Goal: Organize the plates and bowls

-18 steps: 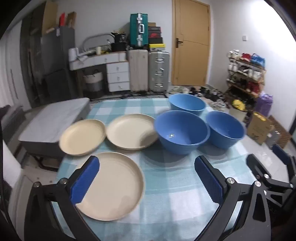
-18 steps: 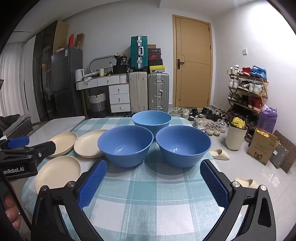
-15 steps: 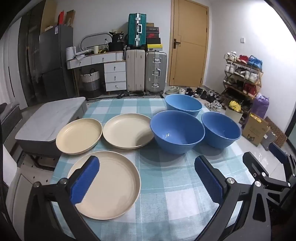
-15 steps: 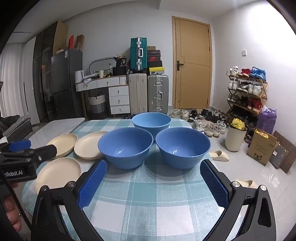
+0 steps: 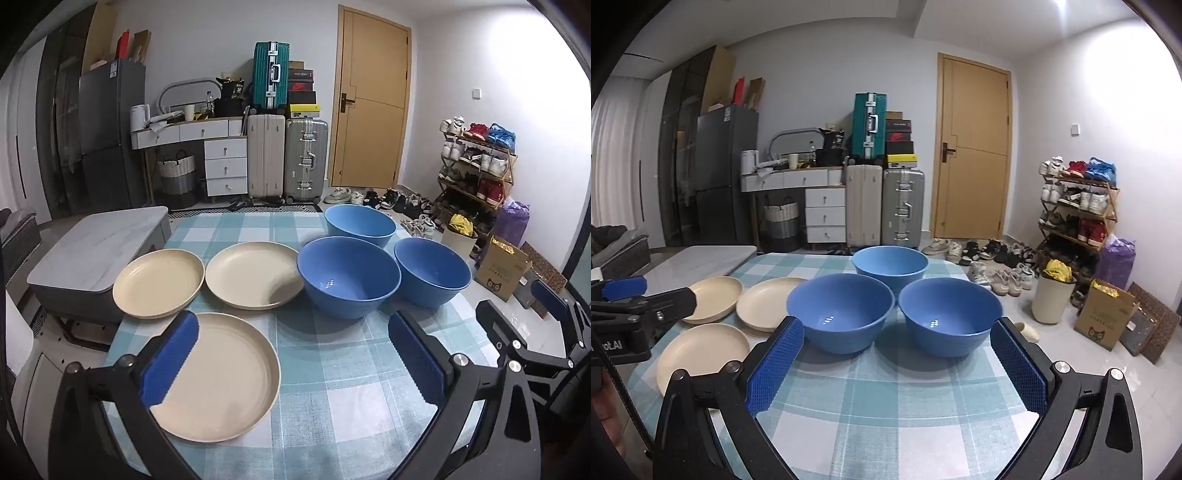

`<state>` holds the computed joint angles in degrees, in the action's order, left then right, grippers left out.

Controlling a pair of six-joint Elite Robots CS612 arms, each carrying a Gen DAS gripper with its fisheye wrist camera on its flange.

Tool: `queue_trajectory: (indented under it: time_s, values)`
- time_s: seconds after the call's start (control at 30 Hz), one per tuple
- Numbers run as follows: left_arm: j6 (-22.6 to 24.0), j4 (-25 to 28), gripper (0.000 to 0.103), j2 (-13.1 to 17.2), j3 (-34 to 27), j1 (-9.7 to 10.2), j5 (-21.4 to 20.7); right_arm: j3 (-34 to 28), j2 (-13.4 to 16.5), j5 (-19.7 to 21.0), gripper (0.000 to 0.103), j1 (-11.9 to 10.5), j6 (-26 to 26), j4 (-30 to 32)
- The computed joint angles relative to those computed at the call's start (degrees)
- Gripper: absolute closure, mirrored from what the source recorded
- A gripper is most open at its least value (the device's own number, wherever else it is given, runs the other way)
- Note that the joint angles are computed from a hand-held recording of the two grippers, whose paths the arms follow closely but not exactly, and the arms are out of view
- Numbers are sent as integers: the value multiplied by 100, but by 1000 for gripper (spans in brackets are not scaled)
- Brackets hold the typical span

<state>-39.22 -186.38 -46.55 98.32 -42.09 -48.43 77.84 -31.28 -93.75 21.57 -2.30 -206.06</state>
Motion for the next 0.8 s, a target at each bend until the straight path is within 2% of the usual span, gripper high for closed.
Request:
queue_trajectory:
  time_s: [0.13,0.23,0.57,0.8]
  values:
    - [27,-93,0,-1,33,4,5,8,-5,116,0,6,-111,-14]
    - [37,41,0,-6,22,6,98,35,-38,320,0,-16,-18,33]
    - [-335,276,0,-84,113,92,183,-86,-18,227,0,32,-75,150]
    - [-308,246,0,-68,121,104,180,-146,-2,151,0,27,-4,301]
